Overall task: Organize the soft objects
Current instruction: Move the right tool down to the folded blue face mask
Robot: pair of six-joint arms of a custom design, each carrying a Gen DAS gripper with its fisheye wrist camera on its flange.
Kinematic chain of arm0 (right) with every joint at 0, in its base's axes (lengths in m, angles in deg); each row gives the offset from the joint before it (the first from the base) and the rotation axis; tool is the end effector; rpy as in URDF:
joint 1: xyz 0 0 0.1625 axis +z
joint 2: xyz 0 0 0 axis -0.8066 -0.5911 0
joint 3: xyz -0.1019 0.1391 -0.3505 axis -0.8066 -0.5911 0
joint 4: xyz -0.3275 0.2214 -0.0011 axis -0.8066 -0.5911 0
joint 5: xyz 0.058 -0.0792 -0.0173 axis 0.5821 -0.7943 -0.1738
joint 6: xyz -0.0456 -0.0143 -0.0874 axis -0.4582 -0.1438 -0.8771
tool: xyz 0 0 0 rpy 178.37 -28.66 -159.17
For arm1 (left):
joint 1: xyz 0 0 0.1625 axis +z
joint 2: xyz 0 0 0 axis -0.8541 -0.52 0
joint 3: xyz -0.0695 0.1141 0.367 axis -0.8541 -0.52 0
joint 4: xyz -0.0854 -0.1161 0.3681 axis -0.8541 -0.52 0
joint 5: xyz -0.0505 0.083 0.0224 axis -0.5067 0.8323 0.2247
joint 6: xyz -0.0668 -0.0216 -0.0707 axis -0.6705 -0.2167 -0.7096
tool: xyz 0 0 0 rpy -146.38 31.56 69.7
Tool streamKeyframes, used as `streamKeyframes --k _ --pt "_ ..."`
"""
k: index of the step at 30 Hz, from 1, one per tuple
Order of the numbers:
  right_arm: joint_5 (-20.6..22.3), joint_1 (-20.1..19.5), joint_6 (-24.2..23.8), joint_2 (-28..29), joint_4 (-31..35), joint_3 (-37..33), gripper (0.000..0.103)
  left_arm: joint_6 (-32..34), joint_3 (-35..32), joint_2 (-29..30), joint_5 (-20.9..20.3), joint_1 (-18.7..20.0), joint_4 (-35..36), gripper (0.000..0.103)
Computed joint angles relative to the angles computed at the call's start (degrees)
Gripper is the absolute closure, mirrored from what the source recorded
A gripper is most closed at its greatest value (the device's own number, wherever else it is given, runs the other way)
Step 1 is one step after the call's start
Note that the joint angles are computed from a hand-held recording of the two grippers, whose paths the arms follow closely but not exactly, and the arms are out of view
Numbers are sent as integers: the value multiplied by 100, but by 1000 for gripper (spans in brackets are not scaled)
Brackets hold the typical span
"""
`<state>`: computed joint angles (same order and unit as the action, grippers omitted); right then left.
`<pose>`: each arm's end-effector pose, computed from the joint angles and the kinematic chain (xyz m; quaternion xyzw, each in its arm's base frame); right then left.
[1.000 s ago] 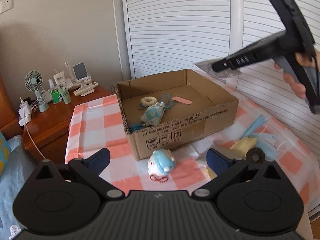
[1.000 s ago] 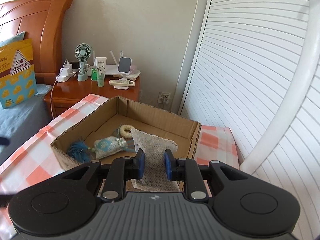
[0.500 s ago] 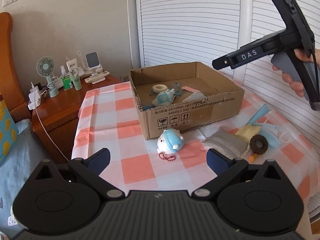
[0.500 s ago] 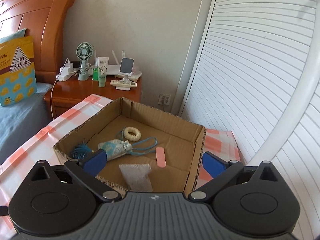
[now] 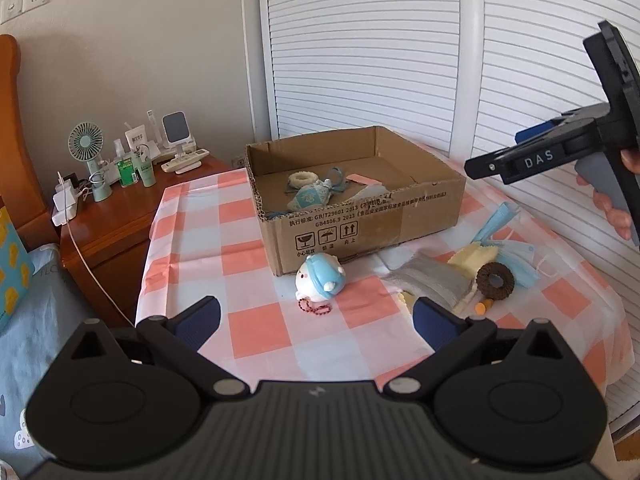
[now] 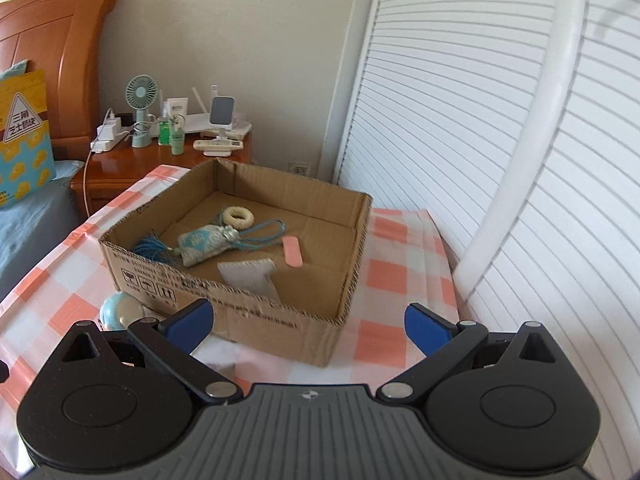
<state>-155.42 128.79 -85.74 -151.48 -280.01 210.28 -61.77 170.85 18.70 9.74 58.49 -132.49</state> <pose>0.0348 -0.3693 0.2492 0.3907 -0.8126 0.3122 0.2994 -0.2677 -0.2121 -0.0172 0.2032 0.8215 -0.3998 0.3522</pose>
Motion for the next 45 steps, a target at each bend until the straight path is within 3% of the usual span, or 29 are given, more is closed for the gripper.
streamKeyframes --k 10,17,20,29,40,45 --pt "560 -1238 -233 -344 -600 644 0 129 -93 153 -107 9 -125 1" --pt "586 -1956 -357 193 -1492 781 0 420 -235 380 -177 117 -375 1" --pt "635 -2161 -345 263 -1402 750 0 533 -328 465 -200 174 -392 1" --pt "505 -2141 -419 816 -1567 591 0 825 -592 688 -255 396 -405 1" --pt "590 -2078 -154 902 -1147 27 0 1239 -871 959 -290 679 -572 1" --pt "515 -1970 23 1165 -1343 -264 0 1327 -913 1010 -283 726 -660 1"
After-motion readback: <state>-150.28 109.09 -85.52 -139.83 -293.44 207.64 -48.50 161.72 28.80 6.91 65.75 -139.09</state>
